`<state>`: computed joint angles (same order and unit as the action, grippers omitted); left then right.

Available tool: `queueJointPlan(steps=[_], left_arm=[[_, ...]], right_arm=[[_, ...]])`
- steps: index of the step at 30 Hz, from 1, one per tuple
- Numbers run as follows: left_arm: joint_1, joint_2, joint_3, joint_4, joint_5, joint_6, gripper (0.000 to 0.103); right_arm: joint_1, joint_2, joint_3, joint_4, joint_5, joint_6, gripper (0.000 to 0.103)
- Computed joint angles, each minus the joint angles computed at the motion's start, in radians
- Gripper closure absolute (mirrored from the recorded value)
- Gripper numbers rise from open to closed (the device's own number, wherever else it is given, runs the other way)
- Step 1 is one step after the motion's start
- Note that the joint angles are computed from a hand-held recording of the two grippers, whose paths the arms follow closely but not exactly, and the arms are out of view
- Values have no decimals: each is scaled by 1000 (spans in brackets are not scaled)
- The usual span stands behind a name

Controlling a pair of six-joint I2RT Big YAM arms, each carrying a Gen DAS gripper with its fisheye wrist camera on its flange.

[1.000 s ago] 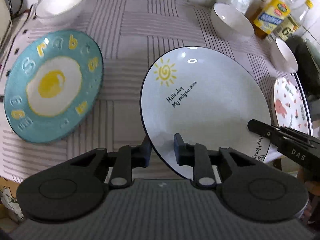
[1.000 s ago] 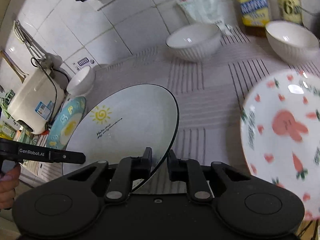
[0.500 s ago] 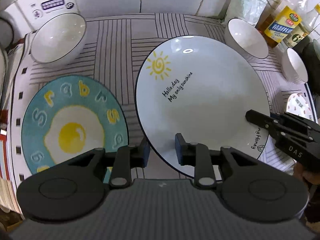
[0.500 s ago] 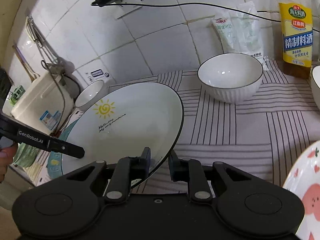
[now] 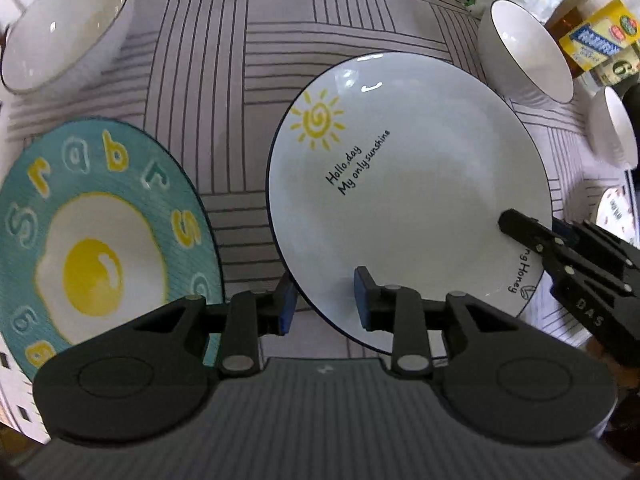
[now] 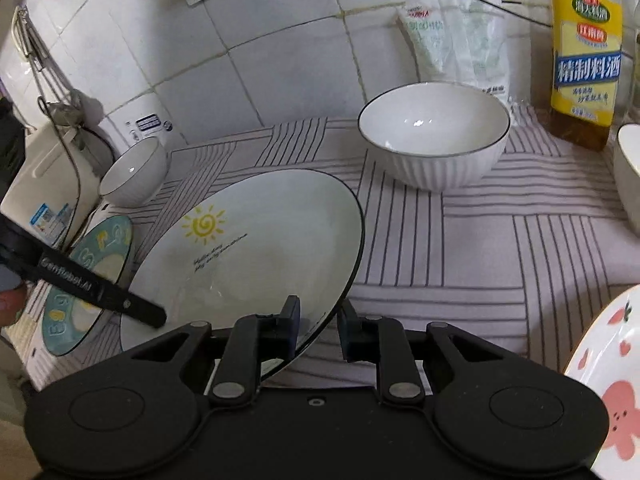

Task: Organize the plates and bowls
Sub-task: 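Slide the white sun plate toward the egg plate and open the left gripper, then move the left gripper to the bunny-print plate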

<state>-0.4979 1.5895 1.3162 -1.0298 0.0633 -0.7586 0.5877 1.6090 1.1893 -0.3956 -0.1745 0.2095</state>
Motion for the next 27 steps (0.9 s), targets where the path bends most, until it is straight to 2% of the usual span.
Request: queueJointPlan(steps=[3, 6, 9, 11, 12, 18, 22, 24, 27], left_arm=[[-13, -4, -15, 11, -24, -23, 75], [-32, -11, -17, 8, -51, -22, 77], [-47, -24, -9, -20, -89, -54, 76], [-63, -40, -3, -37, -114, -76, 73], [-71, -44, 5, -55, -121, -79, 72], [-127, -53, 82, -171, -202, -106, 62], [-163, -48, 149, -188, -251, -106, 58], [-189, -40, 183, -190, -287, -111, 53], [-231, -24, 240, -205, -339, -128, 49]], right_arm=[[4, 9, 17, -44, 11, 13, 78], [15, 28, 64, -142, 47, -42, 74], [19, 10, 83, -200, 64, -64, 70], [8, -34, 55, -181, 34, -51, 64], [0, -56, 39, -166, 14, -40, 57], [-24, -192, -35, -143, 7, -39, 47], [-56, -282, -71, -143, -11, -73, 44], [-77, -328, -94, -140, -20, -98, 37], [-124, -387, -121, -148, -36, -128, 35]])
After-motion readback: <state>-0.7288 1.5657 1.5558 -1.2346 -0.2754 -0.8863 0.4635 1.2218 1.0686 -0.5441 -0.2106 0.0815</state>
